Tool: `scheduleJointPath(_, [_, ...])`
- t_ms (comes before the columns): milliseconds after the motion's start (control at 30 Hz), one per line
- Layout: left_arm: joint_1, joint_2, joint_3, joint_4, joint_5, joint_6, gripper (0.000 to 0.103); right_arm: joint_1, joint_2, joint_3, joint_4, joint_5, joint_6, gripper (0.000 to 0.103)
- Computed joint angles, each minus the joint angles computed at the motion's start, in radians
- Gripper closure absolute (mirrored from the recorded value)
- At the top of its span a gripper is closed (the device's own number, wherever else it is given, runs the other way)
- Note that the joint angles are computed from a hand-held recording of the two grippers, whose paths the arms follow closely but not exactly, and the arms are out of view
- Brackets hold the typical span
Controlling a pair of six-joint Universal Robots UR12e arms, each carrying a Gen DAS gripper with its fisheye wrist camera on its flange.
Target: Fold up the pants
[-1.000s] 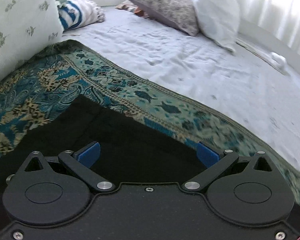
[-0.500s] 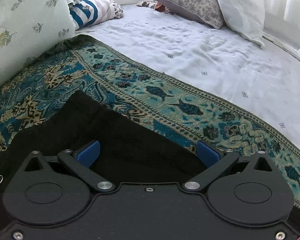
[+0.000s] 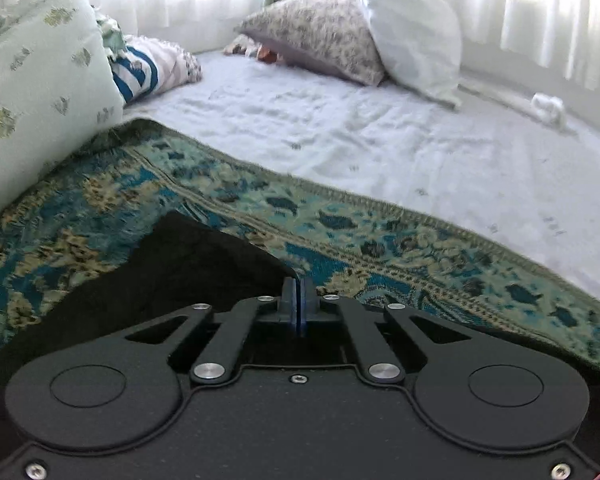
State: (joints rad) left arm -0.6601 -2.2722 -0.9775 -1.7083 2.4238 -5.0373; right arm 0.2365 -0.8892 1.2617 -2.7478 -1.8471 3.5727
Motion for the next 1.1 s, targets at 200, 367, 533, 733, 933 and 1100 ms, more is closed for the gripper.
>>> scheduleJointPath(200, [-0.051, 0.075, -0.084, 0.04, 0.022, -0.001, 0.101, -0.06, -0.137, 0.196, -0.128, 0.143, -0.062, 0.101])
scheduleJointPath(367, [-0.119, 0.125, -0.139, 0.032, 0.05, -0.031, 0.101, -0.108, -0.264, 0.383, -0.213, 0.233, -0.11, 0.101])
scheduleJointPath(533, [-0.196, 0.161, -0.172, 0.003, 0.063, -0.111, 0.101, -0.156, -0.381, 0.562, -0.277, 0.29, -0.13, 0.101])
scheduleJointPath(733, [-0.273, 0.165, -0.179, -0.074, 0.038, -0.215, 0.101, -0.207, -0.487, 0.733, -0.318, 0.336, -0.13, 0.101])
scheduleJointPath(933, [-0.317, 0.145, -0.174, -0.156, -0.017, -0.3, 0.101, -0.234, -0.546, 0.83, -0.344, 0.36, -0.136, 0.101])
scheduleJointPath(1100, [-0.332, 0.145, -0.186, -0.207, -0.074, -0.37, 0.102, -0.247, -0.572, 0.871, -0.354, 0.352, -0.144, 0.1])
